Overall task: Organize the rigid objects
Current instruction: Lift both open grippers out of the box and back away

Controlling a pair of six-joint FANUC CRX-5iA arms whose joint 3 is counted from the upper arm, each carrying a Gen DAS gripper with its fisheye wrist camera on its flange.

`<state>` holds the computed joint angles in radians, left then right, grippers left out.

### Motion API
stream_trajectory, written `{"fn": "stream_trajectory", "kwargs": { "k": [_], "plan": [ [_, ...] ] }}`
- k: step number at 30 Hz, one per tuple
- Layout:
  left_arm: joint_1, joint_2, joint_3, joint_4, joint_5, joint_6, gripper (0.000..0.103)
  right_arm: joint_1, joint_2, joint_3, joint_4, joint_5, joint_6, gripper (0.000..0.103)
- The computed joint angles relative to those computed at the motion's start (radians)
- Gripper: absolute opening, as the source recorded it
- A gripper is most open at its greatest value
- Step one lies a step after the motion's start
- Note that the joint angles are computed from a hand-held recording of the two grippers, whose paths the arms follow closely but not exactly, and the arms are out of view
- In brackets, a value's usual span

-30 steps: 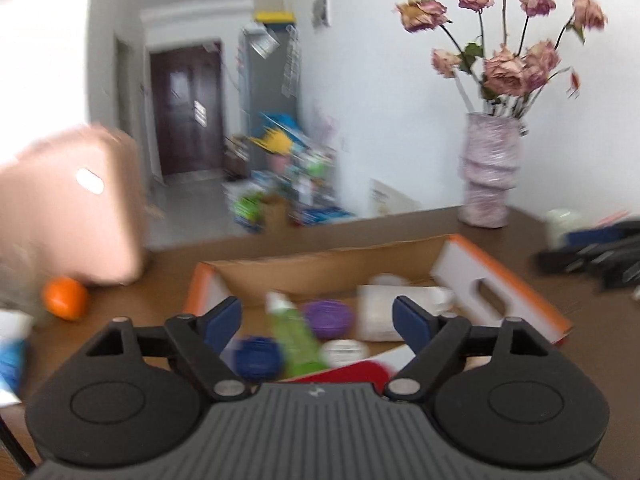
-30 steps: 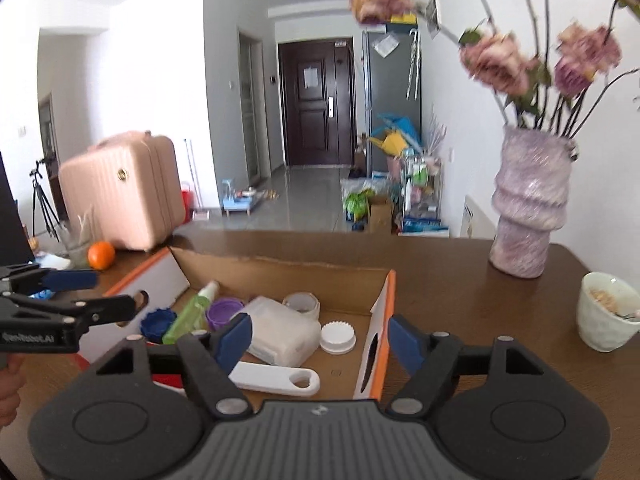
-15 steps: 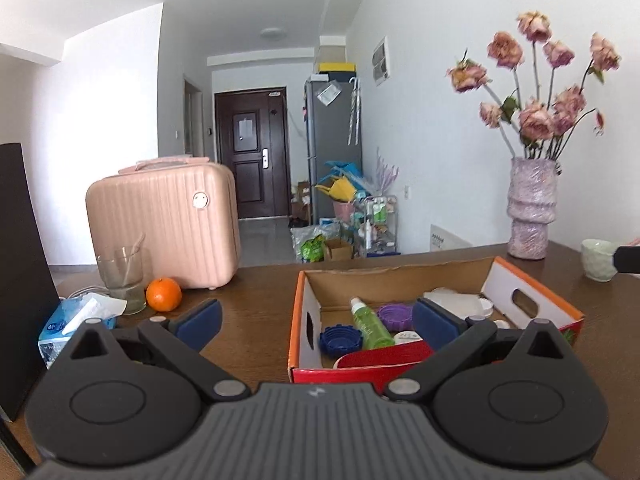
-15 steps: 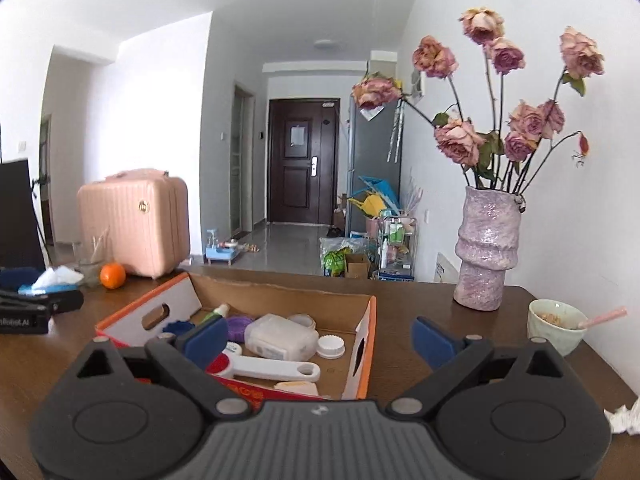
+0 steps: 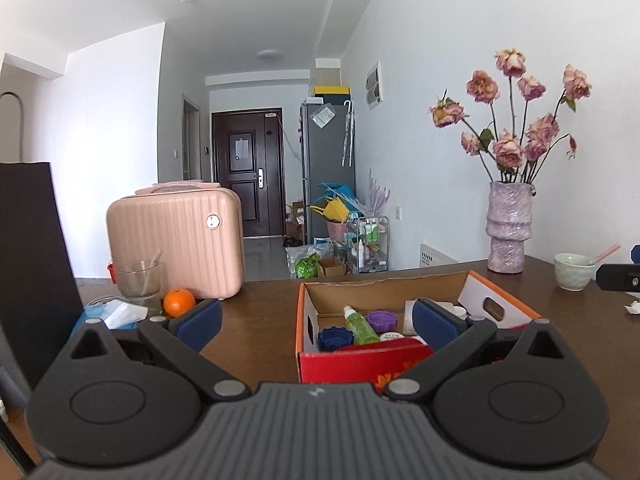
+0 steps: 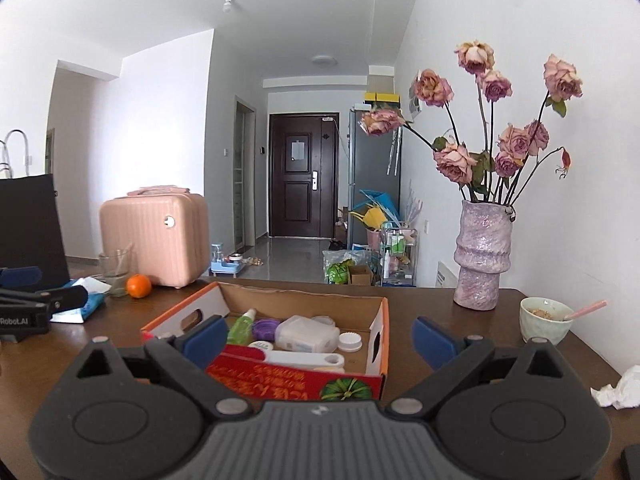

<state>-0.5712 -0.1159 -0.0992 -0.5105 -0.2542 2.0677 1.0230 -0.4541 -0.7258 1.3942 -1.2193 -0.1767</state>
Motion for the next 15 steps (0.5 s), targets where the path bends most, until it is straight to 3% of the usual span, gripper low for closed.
{"fn": "stream_trajectory", "kwargs": {
  "k": [3,12,15],
  "plan": [
    [0.003,-0.077,-0.079,0.030,0.013,-0.023,0.103,0.116,-0.001,-0.015,-0.007,-0.110,-0.028,0.102],
    [-0.175,-0.357,-0.268,-0.347,-0.114,0.295,0.103,0.520,0.065,-0.043,-0.108,-0.477,-0.169,0.103],
    [-0.217,-0.451,-0.325,-0.391,-0.160,0.365,0.103,0.642,0.098,-0.035,-0.168,-0.573,-0.227,0.103]
  ]
}}
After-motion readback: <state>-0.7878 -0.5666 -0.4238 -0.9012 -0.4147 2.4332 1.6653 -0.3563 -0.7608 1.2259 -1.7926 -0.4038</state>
